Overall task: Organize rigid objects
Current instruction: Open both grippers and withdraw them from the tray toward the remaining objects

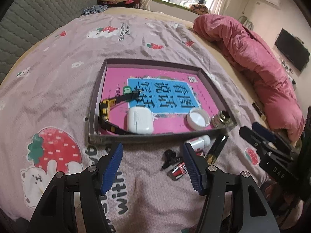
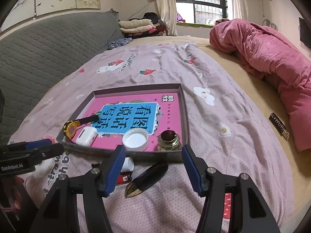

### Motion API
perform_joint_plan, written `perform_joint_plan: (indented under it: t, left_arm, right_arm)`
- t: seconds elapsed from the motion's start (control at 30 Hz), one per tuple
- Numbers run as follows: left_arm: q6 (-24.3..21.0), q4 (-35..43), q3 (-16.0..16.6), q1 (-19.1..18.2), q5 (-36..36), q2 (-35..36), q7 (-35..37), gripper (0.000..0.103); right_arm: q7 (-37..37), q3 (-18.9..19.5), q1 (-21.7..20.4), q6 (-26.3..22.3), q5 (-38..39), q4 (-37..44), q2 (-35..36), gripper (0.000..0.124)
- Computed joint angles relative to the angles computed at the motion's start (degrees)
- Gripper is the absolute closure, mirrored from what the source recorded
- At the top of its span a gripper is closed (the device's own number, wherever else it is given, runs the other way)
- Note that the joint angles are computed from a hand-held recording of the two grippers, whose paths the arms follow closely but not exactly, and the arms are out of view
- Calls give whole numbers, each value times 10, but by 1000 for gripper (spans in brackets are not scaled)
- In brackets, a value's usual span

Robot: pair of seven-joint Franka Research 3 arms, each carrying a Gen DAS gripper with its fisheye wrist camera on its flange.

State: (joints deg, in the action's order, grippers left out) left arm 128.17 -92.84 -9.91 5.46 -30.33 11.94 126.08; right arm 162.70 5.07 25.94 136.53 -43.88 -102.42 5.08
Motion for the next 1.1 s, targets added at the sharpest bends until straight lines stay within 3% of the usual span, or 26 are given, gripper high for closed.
perform_joint_plan:
  t: [1.1]
  left_arm:
    - [-47, -50, 16, -9, 22, -37, 12, 38]
  right_arm:
    - [-34, 20, 10, -14, 47, -31, -15, 64]
